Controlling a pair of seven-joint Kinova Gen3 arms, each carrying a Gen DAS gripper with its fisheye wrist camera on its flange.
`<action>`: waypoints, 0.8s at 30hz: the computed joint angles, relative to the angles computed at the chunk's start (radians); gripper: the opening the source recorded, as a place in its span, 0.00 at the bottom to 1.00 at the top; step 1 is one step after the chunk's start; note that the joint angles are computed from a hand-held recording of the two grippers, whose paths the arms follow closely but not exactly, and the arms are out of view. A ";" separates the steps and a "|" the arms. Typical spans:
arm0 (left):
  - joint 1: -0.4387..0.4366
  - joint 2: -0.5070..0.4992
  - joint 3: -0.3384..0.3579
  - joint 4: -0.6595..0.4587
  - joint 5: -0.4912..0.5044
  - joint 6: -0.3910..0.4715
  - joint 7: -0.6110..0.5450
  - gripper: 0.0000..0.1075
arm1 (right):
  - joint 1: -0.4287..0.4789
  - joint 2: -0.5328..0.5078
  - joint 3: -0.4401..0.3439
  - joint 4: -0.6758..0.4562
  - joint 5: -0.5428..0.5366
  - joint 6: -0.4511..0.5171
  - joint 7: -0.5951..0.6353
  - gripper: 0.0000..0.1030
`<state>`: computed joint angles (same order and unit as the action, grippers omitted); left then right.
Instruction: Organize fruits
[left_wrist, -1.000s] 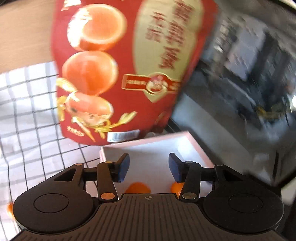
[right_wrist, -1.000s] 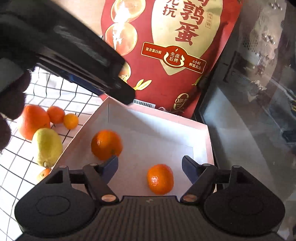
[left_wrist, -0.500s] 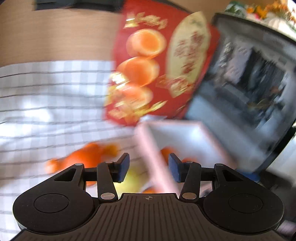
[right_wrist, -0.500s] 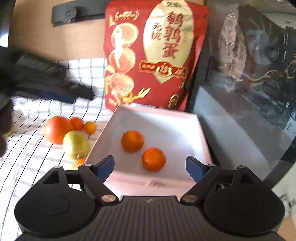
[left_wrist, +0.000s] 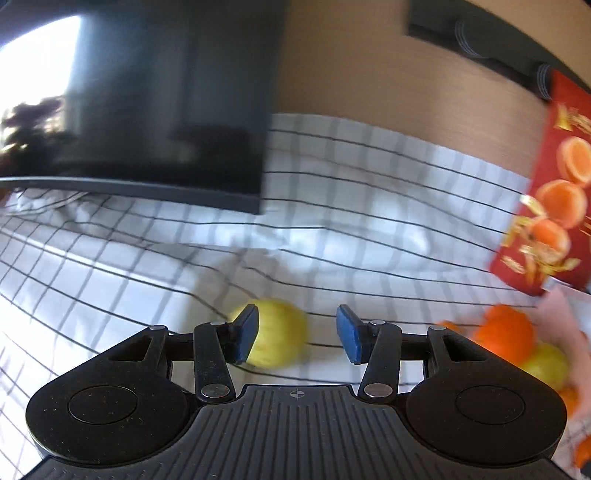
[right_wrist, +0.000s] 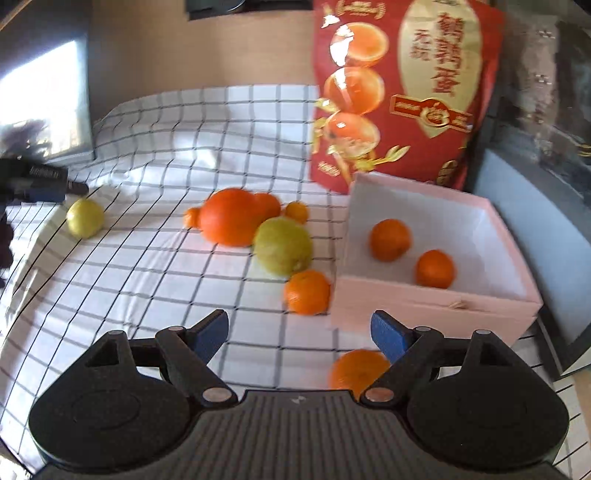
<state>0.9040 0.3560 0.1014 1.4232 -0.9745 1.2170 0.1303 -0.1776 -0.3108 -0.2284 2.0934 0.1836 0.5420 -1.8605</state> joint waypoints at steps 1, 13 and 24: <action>-0.013 -0.009 -0.002 0.015 0.010 -0.012 -0.001 0.48 | 0.005 0.000 -0.019 0.001 0.009 0.009 -0.012 0.82; -0.069 0.024 -0.002 -0.001 0.095 -0.041 -0.178 0.53 | -0.007 -0.001 -0.122 0.002 0.139 0.133 -0.158 0.82; -0.112 -0.076 -0.005 0.158 0.091 -0.220 -0.088 0.52 | -0.035 -0.020 -0.100 0.011 0.160 0.173 -0.206 0.82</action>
